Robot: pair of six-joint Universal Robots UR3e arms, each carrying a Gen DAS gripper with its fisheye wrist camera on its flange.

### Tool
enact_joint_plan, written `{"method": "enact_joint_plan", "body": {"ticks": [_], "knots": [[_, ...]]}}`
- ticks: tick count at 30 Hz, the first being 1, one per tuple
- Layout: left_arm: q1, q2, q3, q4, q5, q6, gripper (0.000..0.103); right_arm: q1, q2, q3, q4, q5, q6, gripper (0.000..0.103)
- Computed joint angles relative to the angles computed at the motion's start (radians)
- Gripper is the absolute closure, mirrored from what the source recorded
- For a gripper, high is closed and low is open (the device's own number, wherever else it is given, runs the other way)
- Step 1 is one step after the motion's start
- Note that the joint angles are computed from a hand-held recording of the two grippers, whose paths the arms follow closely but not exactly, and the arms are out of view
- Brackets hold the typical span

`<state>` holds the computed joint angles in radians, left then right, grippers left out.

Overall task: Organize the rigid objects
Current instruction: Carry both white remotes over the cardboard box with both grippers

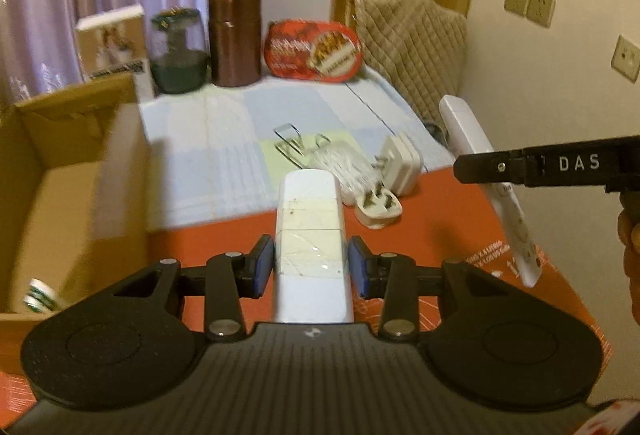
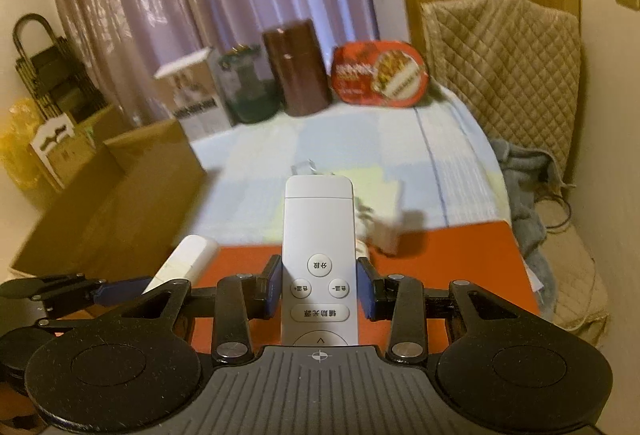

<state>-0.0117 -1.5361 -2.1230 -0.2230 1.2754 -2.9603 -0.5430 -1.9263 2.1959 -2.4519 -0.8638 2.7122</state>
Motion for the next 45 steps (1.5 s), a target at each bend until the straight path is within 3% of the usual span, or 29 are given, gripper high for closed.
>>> {"method": "enact_joint_plan", "body": {"ticks": [9,15,19,26,33,45], "knots": [[0.280,0.339,-0.025,-0.300,-0.147,0.141,0.068,0.218,-0.050,-0.093,-0.011,-0.032,0.187,0.068],[0.550,0.475,0.006,-0.541,-0.309,0.297,0.068,0.452,0.083,-0.215,-0.116,-0.146,0.339,0.068],[0.698,0.465,0.051,-0.631,-0.373,0.402,0.068,0.593,0.215,-0.309,-0.197,-0.212,0.418,0.068],[0.811,0.305,0.139,-0.600,-0.383,0.460,0.068,0.794,0.497,-0.547,-0.270,-0.323,0.524,0.068],[0.811,0.132,0.186,-0.503,-0.352,0.475,0.068,0.884,0.730,-0.781,-0.261,-0.387,0.590,0.068],[0.778,0.011,0.135,-0.361,-0.302,0.494,0.068,0.928,0.898,-0.900,-0.270,-0.450,0.589,0.068]]}}
